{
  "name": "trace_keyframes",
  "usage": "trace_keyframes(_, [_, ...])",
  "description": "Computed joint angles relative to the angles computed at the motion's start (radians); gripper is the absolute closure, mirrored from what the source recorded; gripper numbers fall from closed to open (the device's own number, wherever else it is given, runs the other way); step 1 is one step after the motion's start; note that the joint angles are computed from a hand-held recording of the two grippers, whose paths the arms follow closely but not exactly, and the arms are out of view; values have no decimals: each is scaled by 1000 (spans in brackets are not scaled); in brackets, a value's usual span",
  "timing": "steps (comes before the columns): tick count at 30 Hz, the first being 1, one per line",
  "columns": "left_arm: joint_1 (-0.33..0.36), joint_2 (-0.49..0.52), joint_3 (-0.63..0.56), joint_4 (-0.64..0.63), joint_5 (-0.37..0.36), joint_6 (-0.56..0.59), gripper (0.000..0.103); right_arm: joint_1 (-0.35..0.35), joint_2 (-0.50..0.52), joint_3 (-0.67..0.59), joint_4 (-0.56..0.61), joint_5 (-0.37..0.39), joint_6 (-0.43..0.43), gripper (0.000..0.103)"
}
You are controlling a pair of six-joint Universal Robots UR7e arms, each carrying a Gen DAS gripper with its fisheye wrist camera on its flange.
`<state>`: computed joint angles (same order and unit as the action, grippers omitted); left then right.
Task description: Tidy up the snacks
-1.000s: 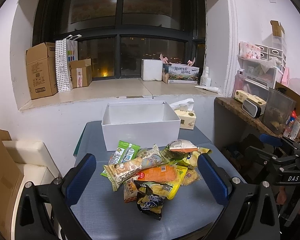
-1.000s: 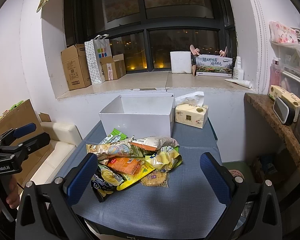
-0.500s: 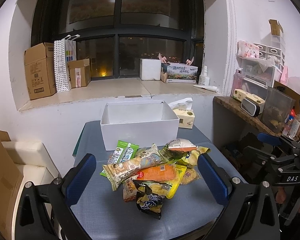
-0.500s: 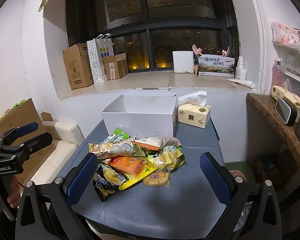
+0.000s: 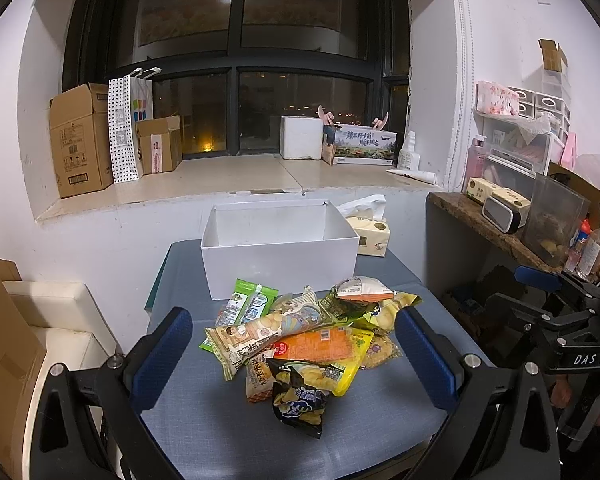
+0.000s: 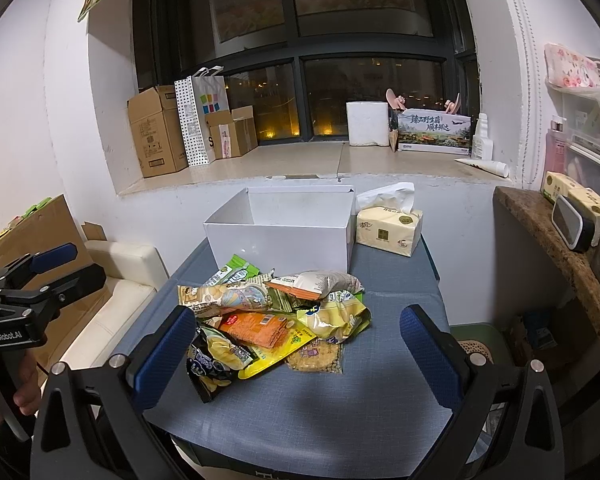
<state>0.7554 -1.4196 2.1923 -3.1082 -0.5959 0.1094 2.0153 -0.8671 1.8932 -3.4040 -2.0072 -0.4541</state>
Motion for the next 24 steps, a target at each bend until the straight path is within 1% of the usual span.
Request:
trace_keyframes(8, [3, -2, 6, 0, -1, -6, 0, -8, 15, -11, 19, 1, 0, 0])
trace_keyframes(10, [7, -2, 8, 0, -4, -9, 0, -18, 35, -38, 56, -1, -2, 0])
trace_keyframes(12, [13, -4, 11, 4, -12, -15, 0, -25, 63, -75, 96, -22, 2, 0])
trace_keyframes(15, [21, -3, 12, 11, -19, -19, 0, -37, 132, -155, 135, -50, -34, 0])
trace_keyframes(18, [29, -4, 14, 21, -21, -28, 0, -47, 218, -259, 163, -87, -97, 0])
trace_keyframes(23, [46, -13, 22, 34, -18, -45, 0, -53, 385, -453, 124, -193, -289, 0])
trace_keyframes(24, [52, -14, 23, 36, -20, -49, 0, -55, 406, -481, 119, -199, -319, 0])
